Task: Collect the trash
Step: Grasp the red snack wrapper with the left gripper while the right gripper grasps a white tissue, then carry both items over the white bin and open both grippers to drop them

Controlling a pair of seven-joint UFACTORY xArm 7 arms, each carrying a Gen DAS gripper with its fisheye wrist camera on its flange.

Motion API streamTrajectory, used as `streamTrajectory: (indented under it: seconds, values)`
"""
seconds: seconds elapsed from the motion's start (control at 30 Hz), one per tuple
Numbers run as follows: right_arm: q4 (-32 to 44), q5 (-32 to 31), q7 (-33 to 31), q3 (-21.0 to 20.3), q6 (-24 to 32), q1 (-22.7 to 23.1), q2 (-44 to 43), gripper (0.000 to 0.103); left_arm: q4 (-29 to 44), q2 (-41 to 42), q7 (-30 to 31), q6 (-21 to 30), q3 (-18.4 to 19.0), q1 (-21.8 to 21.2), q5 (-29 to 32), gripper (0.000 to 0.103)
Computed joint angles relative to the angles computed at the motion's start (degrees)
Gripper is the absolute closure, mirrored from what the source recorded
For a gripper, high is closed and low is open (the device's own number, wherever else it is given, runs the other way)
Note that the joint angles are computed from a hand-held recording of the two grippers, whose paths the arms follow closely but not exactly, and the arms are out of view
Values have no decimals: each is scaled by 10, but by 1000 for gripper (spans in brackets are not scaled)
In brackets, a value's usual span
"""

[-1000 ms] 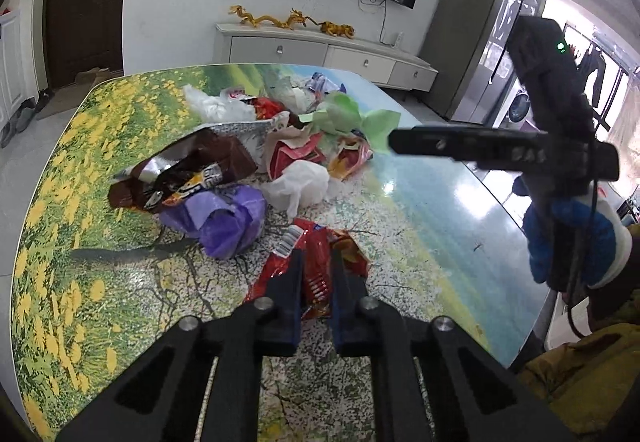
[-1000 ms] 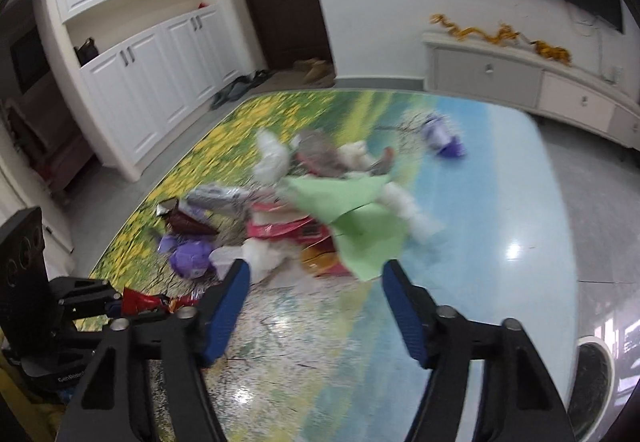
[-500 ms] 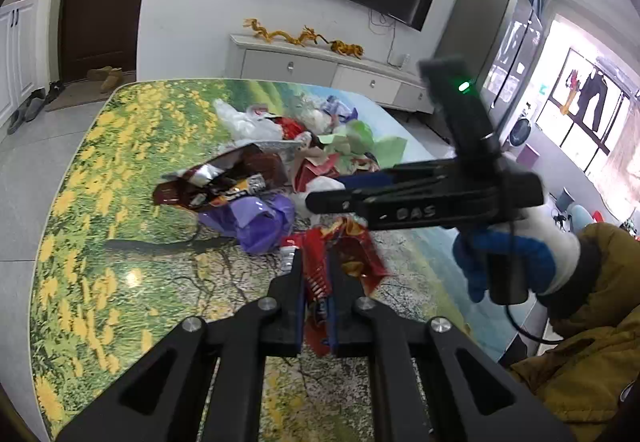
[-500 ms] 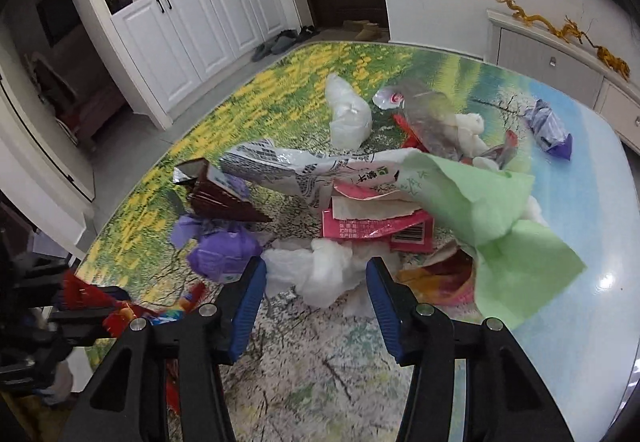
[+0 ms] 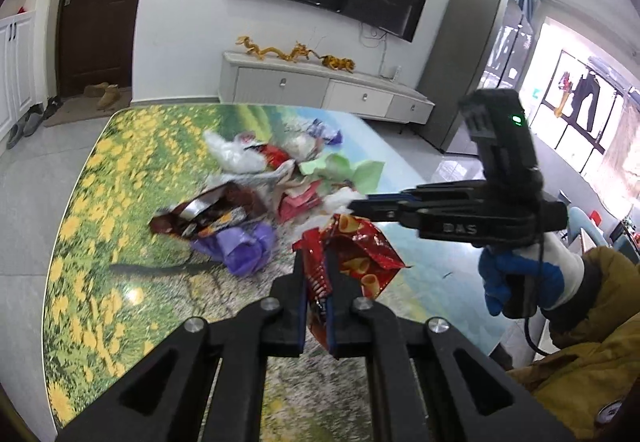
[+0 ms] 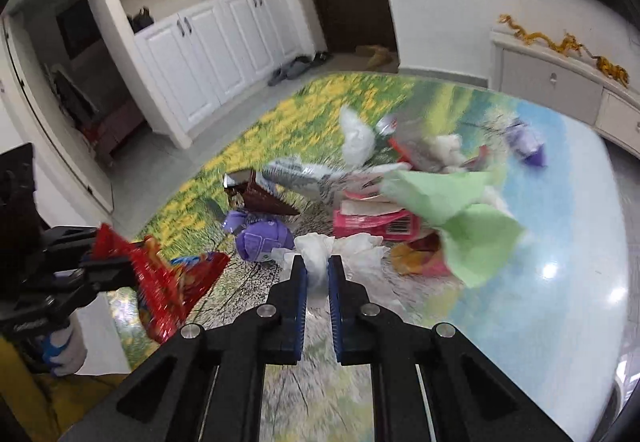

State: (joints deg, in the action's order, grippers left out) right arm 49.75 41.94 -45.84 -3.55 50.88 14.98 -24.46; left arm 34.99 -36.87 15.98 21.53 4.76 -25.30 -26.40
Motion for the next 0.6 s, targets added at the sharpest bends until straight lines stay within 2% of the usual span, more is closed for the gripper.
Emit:
streamTrajectory:
  seconds: [0.2, 0.33, 0.43, 0.5, 0.6]
  values:
    - [-31, -4, 14, -52, -18, -51, -63, 93, 80, 74, 41, 2, 9, -56, -37, 97]
    - [-52, -28, 36, -100, -42, -109, -81, 93, 195, 188, 100, 21, 7, -101, -104, 97]
    - [-66, -53, 50, -140, -68, -163, -72, 93, 304, 287, 120, 59, -14, -111, -135, 97]
    - [-66, -64, 52, -160, -81, -190, -53, 93, 382, 356, 106, 83, -39, -108, -121, 97]
    - [-60, -57, 39, -196, -96, -225, 0, 93, 521, 476, 48, 118, -77, -115, -46, 96]
